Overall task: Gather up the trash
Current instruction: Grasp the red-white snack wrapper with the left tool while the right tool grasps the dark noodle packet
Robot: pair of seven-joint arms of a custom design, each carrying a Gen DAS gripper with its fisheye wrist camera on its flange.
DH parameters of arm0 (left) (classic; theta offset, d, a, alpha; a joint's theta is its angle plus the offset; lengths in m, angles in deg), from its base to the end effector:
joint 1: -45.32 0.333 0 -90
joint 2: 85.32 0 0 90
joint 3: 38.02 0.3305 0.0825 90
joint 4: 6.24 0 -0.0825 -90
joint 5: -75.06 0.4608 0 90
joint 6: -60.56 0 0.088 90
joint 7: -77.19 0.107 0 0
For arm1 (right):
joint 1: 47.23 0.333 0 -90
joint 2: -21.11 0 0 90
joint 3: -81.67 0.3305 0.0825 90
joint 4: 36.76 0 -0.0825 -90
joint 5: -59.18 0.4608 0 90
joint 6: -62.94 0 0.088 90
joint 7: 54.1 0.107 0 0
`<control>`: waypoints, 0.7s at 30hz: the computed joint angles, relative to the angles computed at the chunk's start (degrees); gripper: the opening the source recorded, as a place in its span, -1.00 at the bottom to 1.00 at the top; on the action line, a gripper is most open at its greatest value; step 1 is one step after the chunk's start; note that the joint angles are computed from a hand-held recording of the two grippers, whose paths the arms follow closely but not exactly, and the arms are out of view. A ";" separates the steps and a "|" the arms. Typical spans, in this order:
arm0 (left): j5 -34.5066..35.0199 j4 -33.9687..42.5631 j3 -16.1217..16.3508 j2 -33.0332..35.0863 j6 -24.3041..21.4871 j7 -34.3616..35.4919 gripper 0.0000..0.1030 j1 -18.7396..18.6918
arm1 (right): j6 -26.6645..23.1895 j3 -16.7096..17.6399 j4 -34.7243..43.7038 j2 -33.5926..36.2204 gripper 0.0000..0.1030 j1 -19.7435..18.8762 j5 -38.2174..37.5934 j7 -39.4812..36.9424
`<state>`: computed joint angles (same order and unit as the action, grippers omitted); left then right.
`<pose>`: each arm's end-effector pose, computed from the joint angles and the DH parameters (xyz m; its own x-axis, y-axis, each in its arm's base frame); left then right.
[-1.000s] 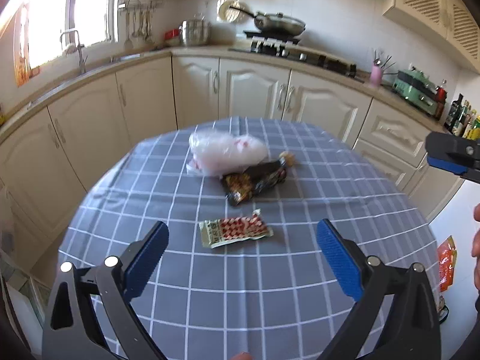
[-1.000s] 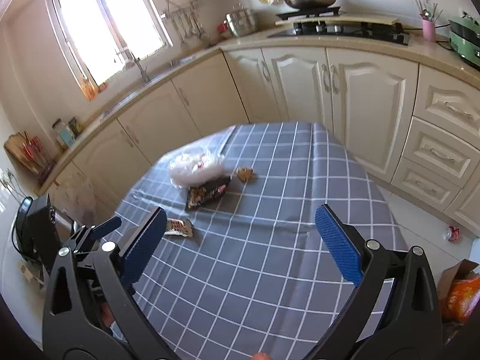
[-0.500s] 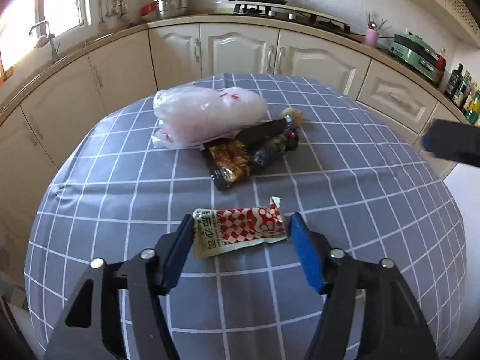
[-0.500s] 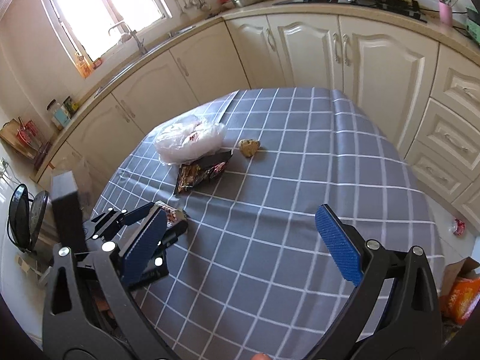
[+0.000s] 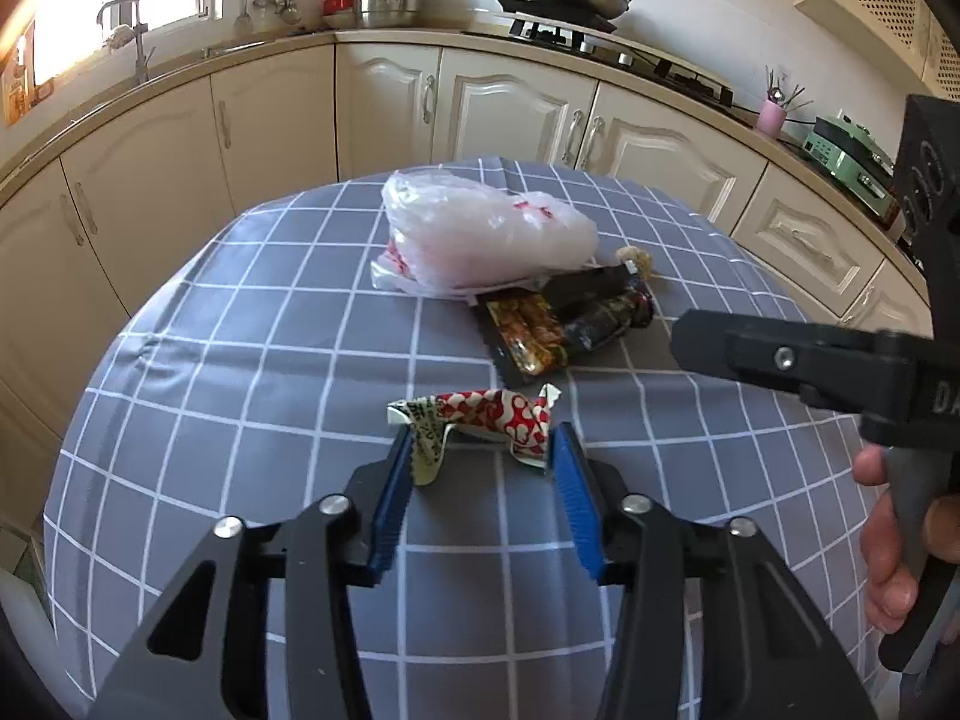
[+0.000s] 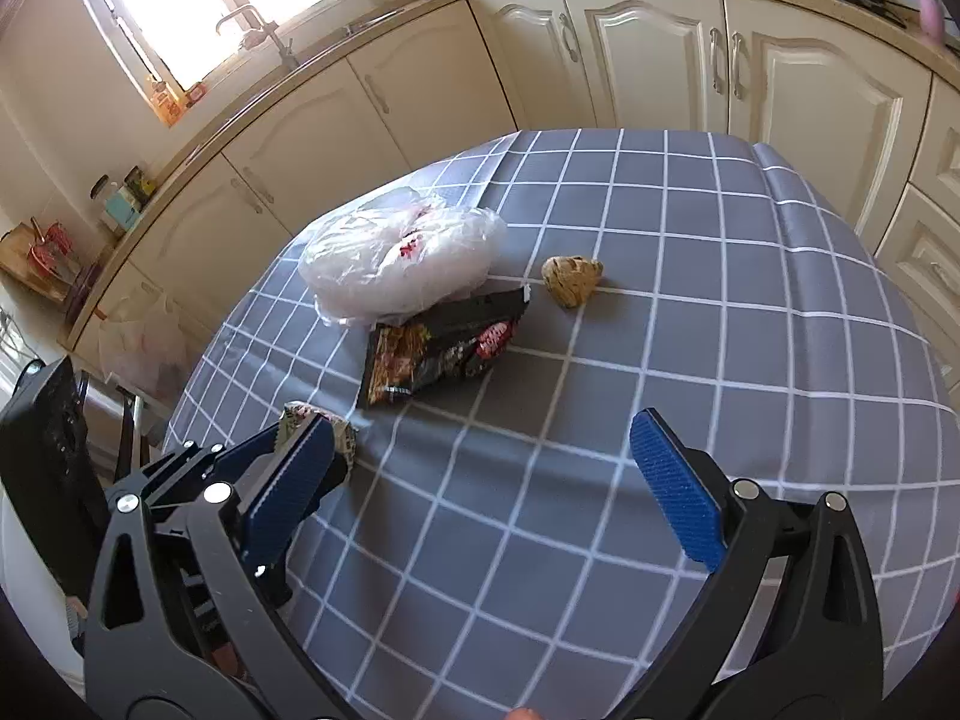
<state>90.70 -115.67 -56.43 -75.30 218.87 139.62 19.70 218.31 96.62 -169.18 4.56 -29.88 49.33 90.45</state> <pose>0.5130 -0.4970 0.4666 -0.4977 -0.8585 0.1237 -0.7068 0.3188 -0.6315 0.4773 0.3176 0.5132 -0.1153 -0.9253 -0.3612 -0.7882 0.3065 -0.5337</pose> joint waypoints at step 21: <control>-4.05 -0.84 0.25 -0.46 2.30 -1.66 -0.91 1.25 | 0.85 -2.24 4.84 6.86 -0.70 1.95 -5.46 3.81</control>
<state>86.65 -116.51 -56.17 -75.76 221.18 137.96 20.95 219.16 94.38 -164.34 11.42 -27.93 43.88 94.26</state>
